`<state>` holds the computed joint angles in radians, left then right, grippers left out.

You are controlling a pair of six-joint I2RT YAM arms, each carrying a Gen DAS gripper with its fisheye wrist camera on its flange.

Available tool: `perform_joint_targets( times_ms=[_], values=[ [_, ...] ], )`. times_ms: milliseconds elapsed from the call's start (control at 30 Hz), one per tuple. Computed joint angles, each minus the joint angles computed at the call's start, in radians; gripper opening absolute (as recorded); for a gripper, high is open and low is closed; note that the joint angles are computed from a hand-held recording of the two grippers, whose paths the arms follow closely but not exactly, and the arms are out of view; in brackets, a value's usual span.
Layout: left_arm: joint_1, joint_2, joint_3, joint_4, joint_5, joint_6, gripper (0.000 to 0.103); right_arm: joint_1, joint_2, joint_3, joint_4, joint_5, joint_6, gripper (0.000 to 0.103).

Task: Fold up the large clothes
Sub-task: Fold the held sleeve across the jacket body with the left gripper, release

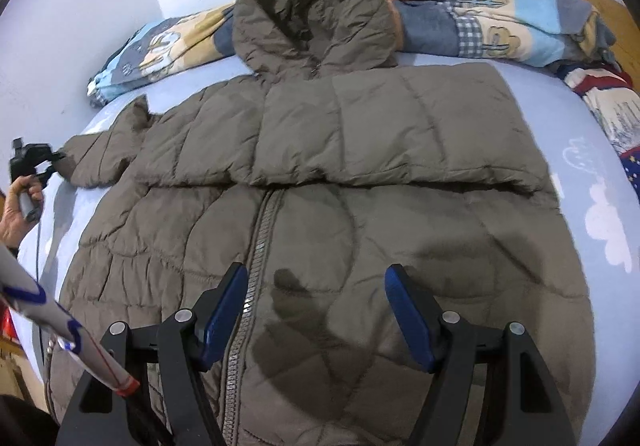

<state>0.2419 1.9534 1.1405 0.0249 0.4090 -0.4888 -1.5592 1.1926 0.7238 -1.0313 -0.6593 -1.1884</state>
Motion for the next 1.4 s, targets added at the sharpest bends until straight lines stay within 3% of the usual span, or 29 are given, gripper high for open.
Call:
perform_joint_targets(
  times_ms=[200, 300, 467, 600, 867, 1133, 1400],
  values=[
    [-0.094, -0.29, -0.061, -0.111, -0.004, 0.026, 0.017, -0.072, 0.115, 0.113, -0.048, 0.004, 0.025, 0.068],
    [-0.212, -0.467, -0.062, -0.215, -0.05, 0.033, 0.017, -0.145, 0.205, 0.214, -0.115, -0.013, 0.008, 0.068],
    [-0.477, -0.647, 0.004, -0.376, -0.184, 0.006, 0.017, -0.273, 0.333, 0.385, -0.231, -0.038, -0.082, 0.068],
    [-0.758, -0.668, 0.11, -0.47, -0.351, -0.052, 0.017, -0.357, 0.436, 0.528, -0.302, -0.067, -0.121, 0.068],
    [-1.213, -0.447, 0.361, -0.562, -0.603, -0.127, 0.017, -0.422, 0.606, 0.788, -0.431, -0.138, -0.085, 0.068],
    [-1.442, -0.085, 0.604, -0.576, -0.679, -0.178, 0.017, -0.429, 0.665, 0.903, -0.476, -0.169, -0.036, 0.068],
    [-1.534, 0.323, 0.881, -0.646, -0.651, -0.225, 0.021, -0.416, 0.716, 0.968, -0.465, -0.153, 0.036, 0.068]
  ],
)
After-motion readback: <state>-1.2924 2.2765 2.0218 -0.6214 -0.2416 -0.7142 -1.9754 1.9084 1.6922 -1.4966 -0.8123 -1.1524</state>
